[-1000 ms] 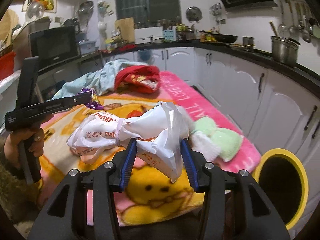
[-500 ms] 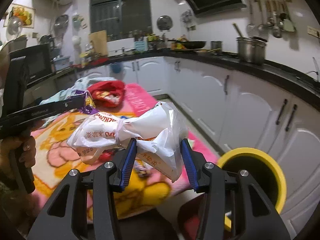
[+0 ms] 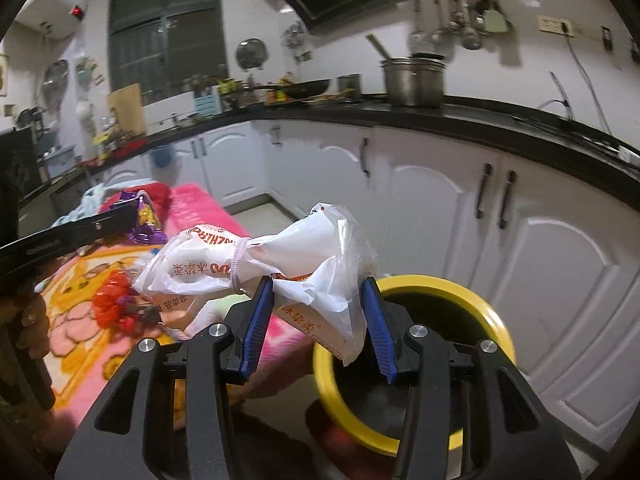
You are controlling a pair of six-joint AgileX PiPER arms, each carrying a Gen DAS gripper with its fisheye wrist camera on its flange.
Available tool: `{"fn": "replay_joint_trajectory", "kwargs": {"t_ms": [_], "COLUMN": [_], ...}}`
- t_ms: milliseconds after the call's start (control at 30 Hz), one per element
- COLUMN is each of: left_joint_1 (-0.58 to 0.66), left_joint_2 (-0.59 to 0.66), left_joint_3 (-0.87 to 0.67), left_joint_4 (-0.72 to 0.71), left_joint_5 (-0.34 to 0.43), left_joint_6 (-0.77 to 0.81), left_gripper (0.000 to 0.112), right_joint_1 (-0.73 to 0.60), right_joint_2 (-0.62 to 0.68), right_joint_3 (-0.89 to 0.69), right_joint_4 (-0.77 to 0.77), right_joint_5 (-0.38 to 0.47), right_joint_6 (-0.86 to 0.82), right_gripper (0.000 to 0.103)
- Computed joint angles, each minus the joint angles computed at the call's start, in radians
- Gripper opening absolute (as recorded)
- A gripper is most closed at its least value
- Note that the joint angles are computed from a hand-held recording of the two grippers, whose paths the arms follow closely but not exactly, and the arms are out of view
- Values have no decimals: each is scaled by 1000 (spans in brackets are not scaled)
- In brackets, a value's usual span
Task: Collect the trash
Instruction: 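Carry the purple wrapper and white paper bag over the yellow bin with both grippers, then open both grippers to drop the wrapper and paper bag into the bin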
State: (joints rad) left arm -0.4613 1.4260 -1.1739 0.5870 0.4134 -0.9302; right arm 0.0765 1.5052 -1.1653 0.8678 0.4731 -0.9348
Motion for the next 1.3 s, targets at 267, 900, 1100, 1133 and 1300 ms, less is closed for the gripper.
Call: {"fn": "replay_joint_trajectory", "kwargs": {"t_ms": [267, 900, 1100, 1133, 1300], "left_joint_1": [-55, -135, -118, -115, -108], "left_joint_2": [177, 580, 632, 635, 629], "left_joint_3": [-151, -515, -558, -560, -551], "left_joint_4": [-115, -375, -409, -403, -388], "left_joint_5": [-11, 91, 108, 112, 111], "left_joint_6": [118, 385, 394, 387, 372], "left_gripper": [14, 19, 29, 31, 50], "right_joint_1": [-98, -223, -224, -225, -233], "right_joint_2": [37, 211, 236, 240, 241], "right_joint_3": [18, 6, -4, -4, -8], "right_joint_4": [-65, -358, -316, -314, -299], "right_joint_5": [-62, -188, -173, -168, -155], "right_joint_6": [28, 234, 190, 191, 191], "right_gripper": [44, 50, 55, 56, 65]}}
